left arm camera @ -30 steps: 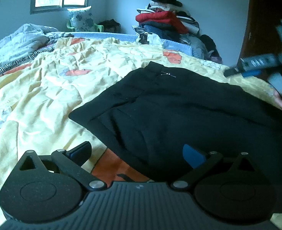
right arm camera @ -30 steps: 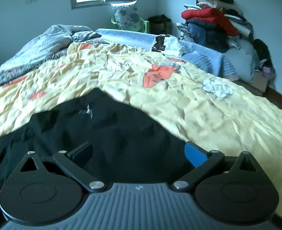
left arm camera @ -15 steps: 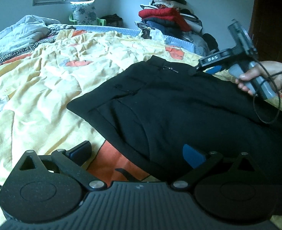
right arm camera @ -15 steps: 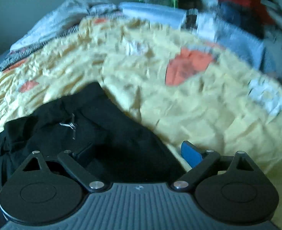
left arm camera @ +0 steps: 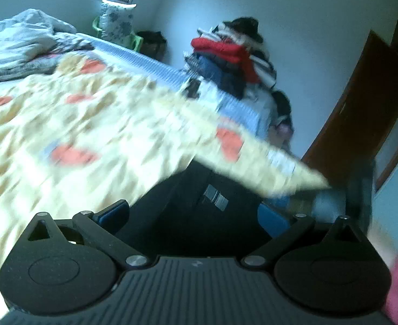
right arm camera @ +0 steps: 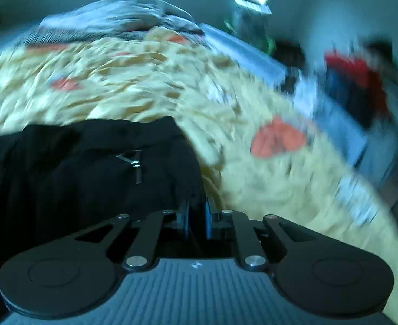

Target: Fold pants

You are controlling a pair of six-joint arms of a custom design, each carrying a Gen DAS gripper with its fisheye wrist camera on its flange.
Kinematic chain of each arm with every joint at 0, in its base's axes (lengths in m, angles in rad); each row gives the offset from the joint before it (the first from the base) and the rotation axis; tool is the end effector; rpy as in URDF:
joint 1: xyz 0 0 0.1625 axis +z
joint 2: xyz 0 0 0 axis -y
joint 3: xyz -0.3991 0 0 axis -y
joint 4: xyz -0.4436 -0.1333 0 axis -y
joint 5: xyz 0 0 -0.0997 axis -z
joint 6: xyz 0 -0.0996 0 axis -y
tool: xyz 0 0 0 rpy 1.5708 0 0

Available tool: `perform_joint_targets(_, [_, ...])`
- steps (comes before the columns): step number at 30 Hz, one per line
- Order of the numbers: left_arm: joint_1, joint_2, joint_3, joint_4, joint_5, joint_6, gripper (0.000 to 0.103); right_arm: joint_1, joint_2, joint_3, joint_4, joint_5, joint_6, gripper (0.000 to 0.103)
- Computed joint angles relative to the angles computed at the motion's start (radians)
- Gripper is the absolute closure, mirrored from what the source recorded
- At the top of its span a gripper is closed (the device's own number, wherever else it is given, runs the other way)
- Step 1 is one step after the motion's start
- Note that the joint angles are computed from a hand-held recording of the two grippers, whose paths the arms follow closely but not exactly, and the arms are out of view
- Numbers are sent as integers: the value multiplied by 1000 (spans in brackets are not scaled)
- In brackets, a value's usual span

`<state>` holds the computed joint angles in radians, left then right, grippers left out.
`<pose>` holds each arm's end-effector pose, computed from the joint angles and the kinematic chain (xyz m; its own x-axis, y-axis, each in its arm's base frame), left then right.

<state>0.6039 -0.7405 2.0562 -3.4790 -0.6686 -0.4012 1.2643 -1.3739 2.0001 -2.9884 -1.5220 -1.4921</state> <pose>-0.3110 -0.4714 0.0070 -0.9228 0.0567 -0.3812 0.3503 0.5357 -0.7683 -0.0428 -0.5931 0.2949 -0.2871 -0.6469 0.7064 -0.9431 0.3201 -0.0901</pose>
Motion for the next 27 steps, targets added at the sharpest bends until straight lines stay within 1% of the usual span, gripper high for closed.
perform_joint_targets(1, [21, 13, -42, 6, -46, 26, 1, -5, -20, 40, -39, 23, -53, 91])
perform_joint_targets(2, [46, 21, -85, 40, -101, 20, 1, -12, -40, 74, -68, 47, -98, 92])
perform_joint_targets(4, [102, 33, -165, 140, -221, -62, 1, -23, -74, 129, -113, 85, -180, 91])
perform_joint_targets(5, [121, 42, -193, 171, -262, -91, 1, -28, -90, 152, -129, 100, -213, 91])
perform_joint_targets(6, [138, 54, -224, 208, -289, -121, 1, -34, -106, 172, -141, 117, -243, 92])
perform_joint_targets(7, [151, 68, -255, 243, -301, -152, 2, -39, -122, 193, -152, 131, -278, 92])
perform_joint_targets(8, [160, 81, -275, 262, -306, -176, 3, -44, -137, 207, -152, 144, -299, 91])
perform_joint_targets(10, [182, 101, -305, 268, -346, -208, 6, -51, -165, 231, -142, 161, -329, 91])
perform_joint_targets(12, [199, 108, -312, 268, -393, -261, 20, -56, -180, 247, -143, 173, -357, 91])
perform_joint_targets(13, [207, 109, -317, 282, -416, -294, 43, -60, -186, 256, -145, 181, -370, 92])
perform_joint_targets(14, [213, 108, -319, 303, -428, -322, 67, -61, -190, 259, -139, 183, -373, 91])
perform_joint_targets(15, [216, 107, -319, 313, -428, -335, 78, -63, -191, 261, -138, 185, -373, 91])
perform_joint_targets(16, [217, 107, -310, 296, -429, -331, 93, -65, -191, 263, -144, 190, -371, 92])
perform_joint_targets(17, [213, 108, -297, 267, -423, -323, 99, -67, -190, 263, -145, 192, -364, 92])
perform_joint_targets(19, [197, 104, -262, 203, -394, -295, 100, -63, -185, 254, -140, 170, -343, 90])
perform_joint_targets(21, [174, 99, -230, 147, -347, -262, 100, -73, -166, 253, -207, 177, -356, 79])
perform_joint_targets(22, [162, 98, -214, 120, -326, -234, 100, -83, -156, 257, -262, 179, -362, 62])
perform_joint_targets(23, [153, 95, -202, 105, -315, -213, 100, -93, -156, 254, -276, 181, -354, 42])
perform_joint_targets(24, [142, 91, -190, 92, -303, -192, 100, -102, -162, 246, -268, 179, -337, 36])
perform_joint_targets(26, [122, 91, -173, 63, -274, -152, 100, -113, -174, 214, -219, 143, -284, 37])
perform_joint_targets(27, [111, 90, -161, 44, -256, -138, 100, -115, -177, 193, -192, 114, -263, 37])
